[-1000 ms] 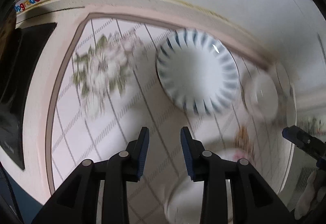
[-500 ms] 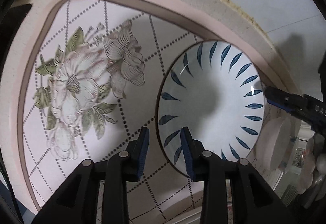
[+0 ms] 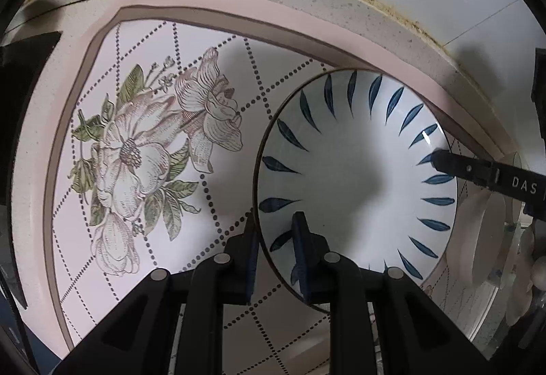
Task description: Organize plates and bowls
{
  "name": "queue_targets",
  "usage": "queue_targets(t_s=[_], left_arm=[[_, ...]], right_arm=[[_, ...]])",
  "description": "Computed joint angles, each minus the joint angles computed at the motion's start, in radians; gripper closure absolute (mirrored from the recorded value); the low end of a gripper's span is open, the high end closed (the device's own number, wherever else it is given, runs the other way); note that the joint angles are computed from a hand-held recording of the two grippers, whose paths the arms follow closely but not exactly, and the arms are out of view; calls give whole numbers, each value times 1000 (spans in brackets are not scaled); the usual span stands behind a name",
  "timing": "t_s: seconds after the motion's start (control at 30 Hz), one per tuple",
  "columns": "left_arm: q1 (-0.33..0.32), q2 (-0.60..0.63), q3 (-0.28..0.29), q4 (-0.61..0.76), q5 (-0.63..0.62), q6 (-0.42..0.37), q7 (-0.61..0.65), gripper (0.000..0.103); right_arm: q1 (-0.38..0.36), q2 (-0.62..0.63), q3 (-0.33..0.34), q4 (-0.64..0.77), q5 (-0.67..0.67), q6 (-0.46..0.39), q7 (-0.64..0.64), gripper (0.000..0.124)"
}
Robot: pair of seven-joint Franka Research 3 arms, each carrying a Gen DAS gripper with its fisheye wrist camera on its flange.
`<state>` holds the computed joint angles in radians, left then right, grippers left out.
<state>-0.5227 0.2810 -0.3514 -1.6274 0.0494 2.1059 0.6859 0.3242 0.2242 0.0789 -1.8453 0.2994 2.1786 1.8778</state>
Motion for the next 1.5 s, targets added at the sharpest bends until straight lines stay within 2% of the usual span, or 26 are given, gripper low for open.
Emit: queue_targets(t_s=[0.27,0.5,0.57,0.67,1.07,1.37,1.5], left_arm=[[4,-63,-2,-8,9,-19,30,86],[-4,-152,-13,-39,7,-18,50,86],[-1,-210,-15,-87,-7,-11,68,86],[-10,-233,-23,-88,-3,-15,79,86],[-59,-352,-53,-252,-62,26,138,86],[-101,-372,-68,-324,-105,15,162,86],[-114,-374,-74,-345,-102,10,158,86]], right_arm=[[10,-71,3,-53,-12,27,25,112],[15,-212,15,-158,-19,52,66,112],[16,-271,20,-203,-15,59,81,112],[20,-357,33,-270,-17,70,111,112],[60,-702,98,-583,25,84,230,112],[120,-885,144,-782,94,104,341,112],[155,-921,154,-834,117,107,373,112]])
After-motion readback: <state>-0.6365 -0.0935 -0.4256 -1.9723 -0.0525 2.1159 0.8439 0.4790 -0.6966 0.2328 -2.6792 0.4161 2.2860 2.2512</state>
